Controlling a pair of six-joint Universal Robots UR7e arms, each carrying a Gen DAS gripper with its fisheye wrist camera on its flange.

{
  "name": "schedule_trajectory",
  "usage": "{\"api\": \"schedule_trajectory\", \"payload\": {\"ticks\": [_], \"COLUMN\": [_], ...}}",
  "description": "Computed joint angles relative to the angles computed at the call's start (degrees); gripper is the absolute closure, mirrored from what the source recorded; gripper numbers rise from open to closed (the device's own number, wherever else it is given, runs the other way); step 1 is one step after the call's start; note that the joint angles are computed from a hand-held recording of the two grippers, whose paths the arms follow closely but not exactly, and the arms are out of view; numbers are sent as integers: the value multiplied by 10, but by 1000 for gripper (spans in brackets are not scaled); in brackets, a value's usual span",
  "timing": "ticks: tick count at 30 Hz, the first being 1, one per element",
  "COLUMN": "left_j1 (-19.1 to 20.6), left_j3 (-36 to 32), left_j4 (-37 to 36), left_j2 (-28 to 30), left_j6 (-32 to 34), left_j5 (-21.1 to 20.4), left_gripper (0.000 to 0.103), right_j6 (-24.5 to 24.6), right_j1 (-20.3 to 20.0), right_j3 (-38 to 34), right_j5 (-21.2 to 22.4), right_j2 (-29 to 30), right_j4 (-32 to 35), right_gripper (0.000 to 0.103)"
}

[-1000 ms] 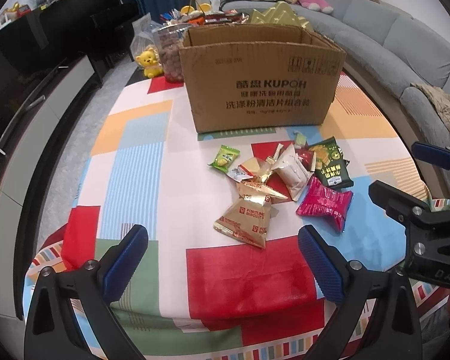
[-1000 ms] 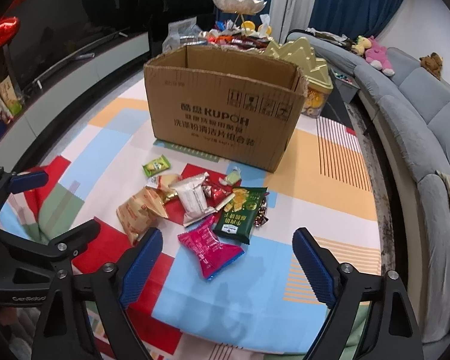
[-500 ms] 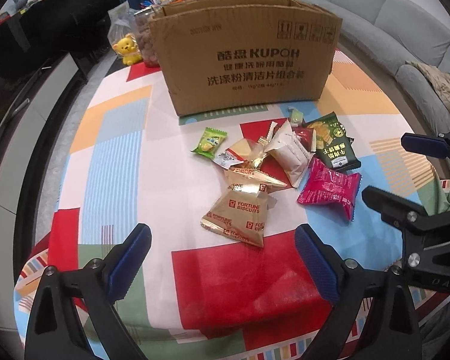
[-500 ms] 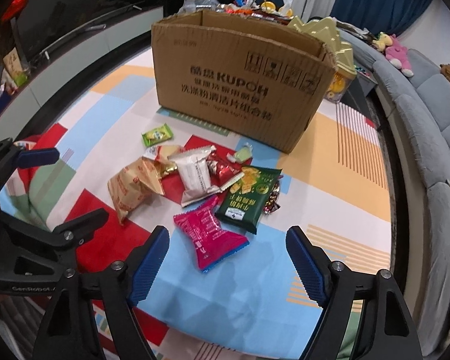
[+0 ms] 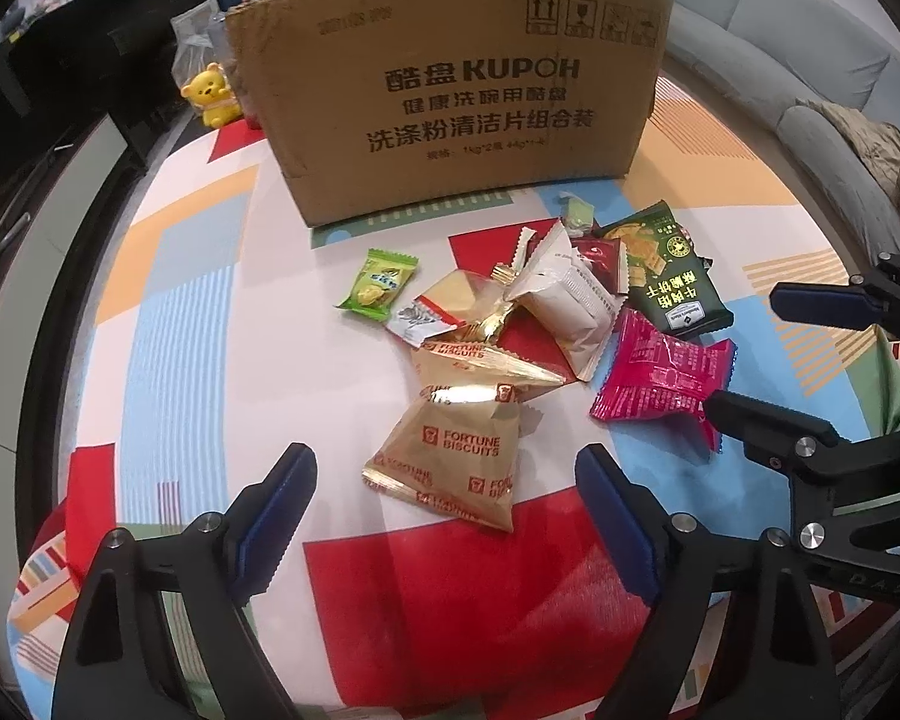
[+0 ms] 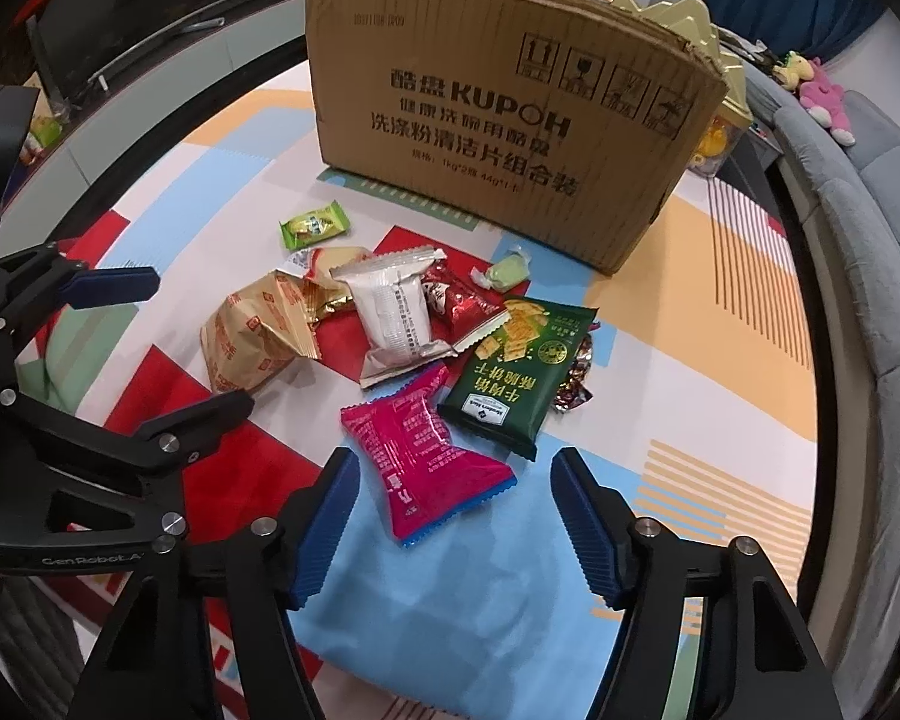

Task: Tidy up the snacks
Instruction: 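Move both tools down toward the snack pile in front of the box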

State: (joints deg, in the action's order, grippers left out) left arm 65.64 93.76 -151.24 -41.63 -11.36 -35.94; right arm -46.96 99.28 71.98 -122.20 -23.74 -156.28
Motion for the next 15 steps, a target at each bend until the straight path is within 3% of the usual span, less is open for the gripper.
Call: {"api": "schedule_trajectory", "payload": {"ticks": [12, 15], "left_j1": [16, 19], "left_j3": [-21, -24], "left_j4": [-3, 2], "left_j2": [20, 24], "left_j6": [18, 18], "left_j5": [-3, 0], "left_gripper": [23, 30], "right_j6": [-17, -9], "right_j1": [-4, -6], "right_j3": [-38, -46], "right_j5": [-3, -5], "right_j2": [29, 34], "right_j4": [52, 69], "right_gripper": [43, 49]}}
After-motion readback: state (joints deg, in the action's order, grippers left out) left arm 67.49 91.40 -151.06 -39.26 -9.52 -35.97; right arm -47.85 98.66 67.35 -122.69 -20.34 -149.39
